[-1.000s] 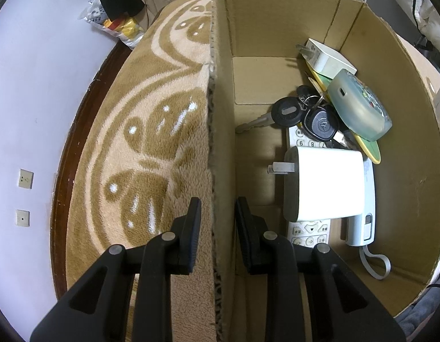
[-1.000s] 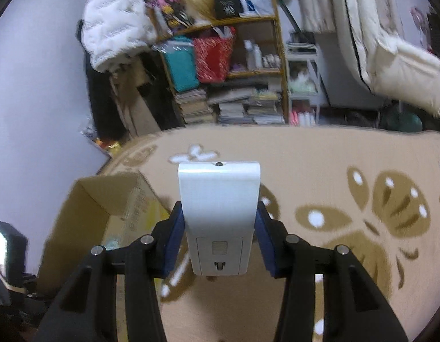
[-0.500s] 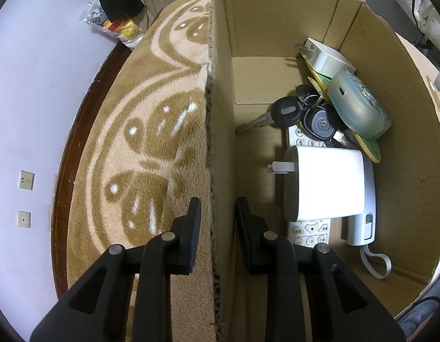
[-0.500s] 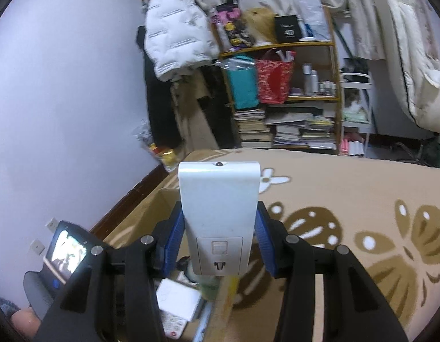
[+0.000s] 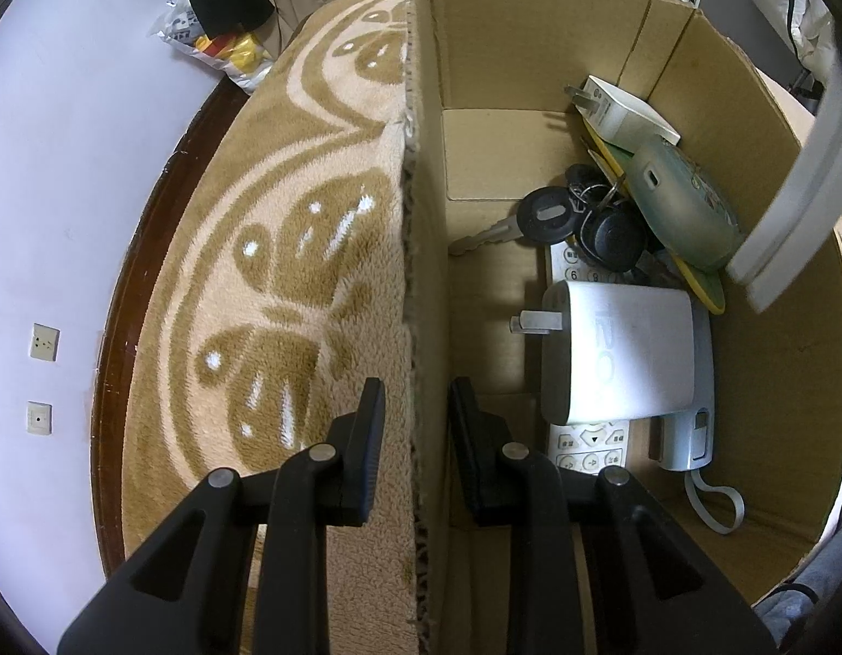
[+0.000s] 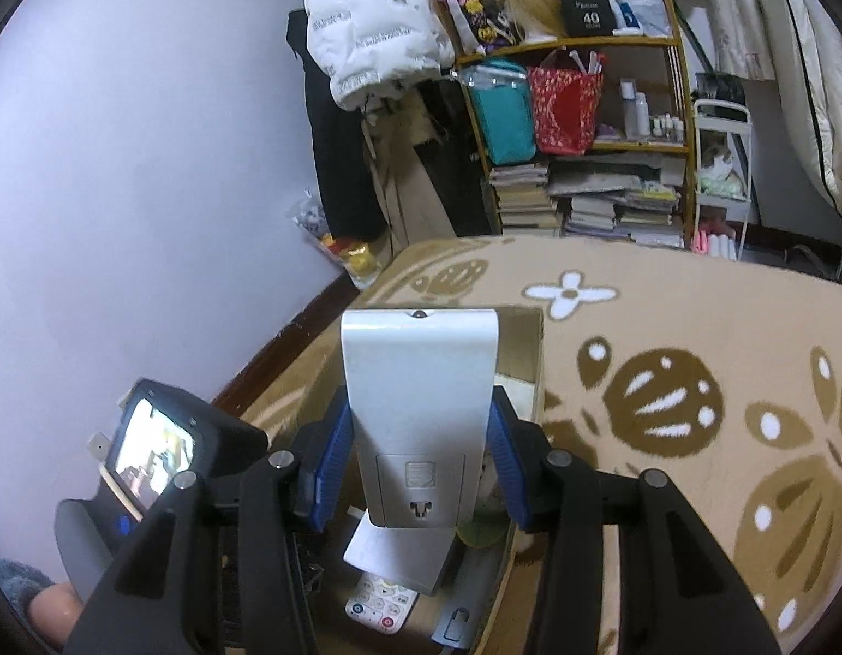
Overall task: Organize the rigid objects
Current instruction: 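Lower the wall plug into the box with the right tool and release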
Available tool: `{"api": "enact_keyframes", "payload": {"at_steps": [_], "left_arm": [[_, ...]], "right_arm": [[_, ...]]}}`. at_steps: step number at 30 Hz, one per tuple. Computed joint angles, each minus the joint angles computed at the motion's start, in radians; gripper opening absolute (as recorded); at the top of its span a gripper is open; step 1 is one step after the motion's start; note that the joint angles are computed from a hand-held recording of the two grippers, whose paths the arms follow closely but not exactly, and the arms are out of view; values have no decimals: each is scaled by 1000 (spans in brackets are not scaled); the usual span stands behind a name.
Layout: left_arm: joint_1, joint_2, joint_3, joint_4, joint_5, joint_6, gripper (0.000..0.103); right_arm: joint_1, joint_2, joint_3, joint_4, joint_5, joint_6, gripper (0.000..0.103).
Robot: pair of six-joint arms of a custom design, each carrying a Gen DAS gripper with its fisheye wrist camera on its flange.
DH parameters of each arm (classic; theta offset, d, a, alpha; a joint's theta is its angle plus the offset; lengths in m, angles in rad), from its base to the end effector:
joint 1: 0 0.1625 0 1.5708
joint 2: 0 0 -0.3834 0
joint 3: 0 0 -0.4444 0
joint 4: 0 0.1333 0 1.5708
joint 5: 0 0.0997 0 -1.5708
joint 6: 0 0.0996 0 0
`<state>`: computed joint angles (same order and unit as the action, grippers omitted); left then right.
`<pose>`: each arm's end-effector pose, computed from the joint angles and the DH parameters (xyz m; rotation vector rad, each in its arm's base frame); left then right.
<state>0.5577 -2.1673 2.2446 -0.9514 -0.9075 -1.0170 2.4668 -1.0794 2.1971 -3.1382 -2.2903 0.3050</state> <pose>-0.1123 -0.2995 0.3212 0.2723 2.2123 -0.2233 0.4310 -0.2582 0.0769 0.5430 -2.5517 1.0429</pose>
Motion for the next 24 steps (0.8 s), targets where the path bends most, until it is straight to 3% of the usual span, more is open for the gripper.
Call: {"api": "enact_keyframes", "payload": {"at_steps": [9,20,22,24], "left_arm": [[-5,-7,5,-10,-4,16,18],[-20,-22,8,-32,-22,33,7],[-23,-26,7,-31,-23,28,7],[-28,-30,6,-27,-22,18,7]], "right_arm": [[-17,21,-5,58,1,23,53],[-9,18,-6,42,-16,27,54],[-2,14,-5,33,-29,27,55],[12,10,7,8,-46,47,64]]}}
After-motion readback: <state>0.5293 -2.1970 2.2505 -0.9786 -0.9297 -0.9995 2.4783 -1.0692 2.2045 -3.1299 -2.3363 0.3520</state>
